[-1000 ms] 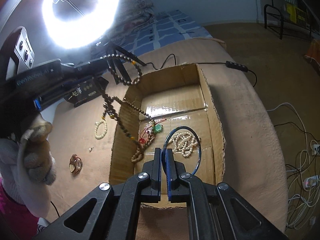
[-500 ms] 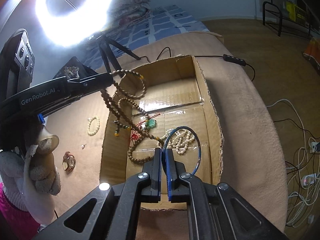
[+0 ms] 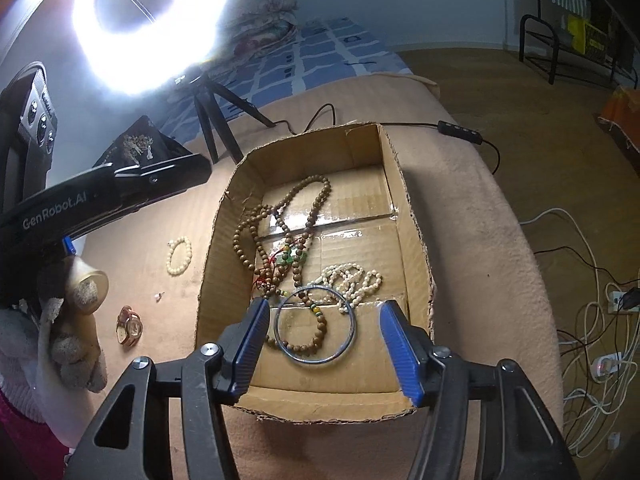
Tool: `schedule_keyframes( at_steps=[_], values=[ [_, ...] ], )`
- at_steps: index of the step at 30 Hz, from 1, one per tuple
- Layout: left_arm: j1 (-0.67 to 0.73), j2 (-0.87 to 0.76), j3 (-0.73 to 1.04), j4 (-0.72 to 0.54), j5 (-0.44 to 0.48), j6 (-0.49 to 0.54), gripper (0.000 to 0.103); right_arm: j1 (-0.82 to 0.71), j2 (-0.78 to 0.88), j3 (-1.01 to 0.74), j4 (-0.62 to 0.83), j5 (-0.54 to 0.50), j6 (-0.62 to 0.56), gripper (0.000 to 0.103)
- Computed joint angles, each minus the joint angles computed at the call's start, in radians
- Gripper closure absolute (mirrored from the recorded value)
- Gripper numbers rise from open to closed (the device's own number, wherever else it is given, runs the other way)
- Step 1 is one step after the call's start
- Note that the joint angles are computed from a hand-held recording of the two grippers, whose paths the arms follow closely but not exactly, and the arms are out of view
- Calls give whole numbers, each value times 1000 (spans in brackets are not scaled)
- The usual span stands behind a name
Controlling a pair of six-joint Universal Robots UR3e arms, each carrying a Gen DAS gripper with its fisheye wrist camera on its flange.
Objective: Organize jewelry
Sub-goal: 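Lift the necklace and bangle into the cardboard box and release both, then move the left tool over the brown leather watch while the right tool approaches the green bracelet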
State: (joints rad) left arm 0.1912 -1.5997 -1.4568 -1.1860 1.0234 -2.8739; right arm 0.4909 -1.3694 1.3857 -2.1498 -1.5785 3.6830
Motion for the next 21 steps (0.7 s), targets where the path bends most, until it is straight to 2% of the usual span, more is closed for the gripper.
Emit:
schedule_keyframes(
  at_steps=[3, 14, 19, 21],
  values=[
    [22, 28, -21, -10, -1, 18, 60, 7, 3, -8, -3, -7, -1, 36],
    [166, 163, -81, -109, -31, 129, 60, 45, 33, -65, -20, -25, 6, 27],
    [286, 245, -109, -179, -52, 227, 60, 71, 66, -113, -42, -32, 10, 17],
    [351, 278, -115, -223, -61, 288, 60, 84, 88, -146, -46, -35, 7, 16]
  ],
)
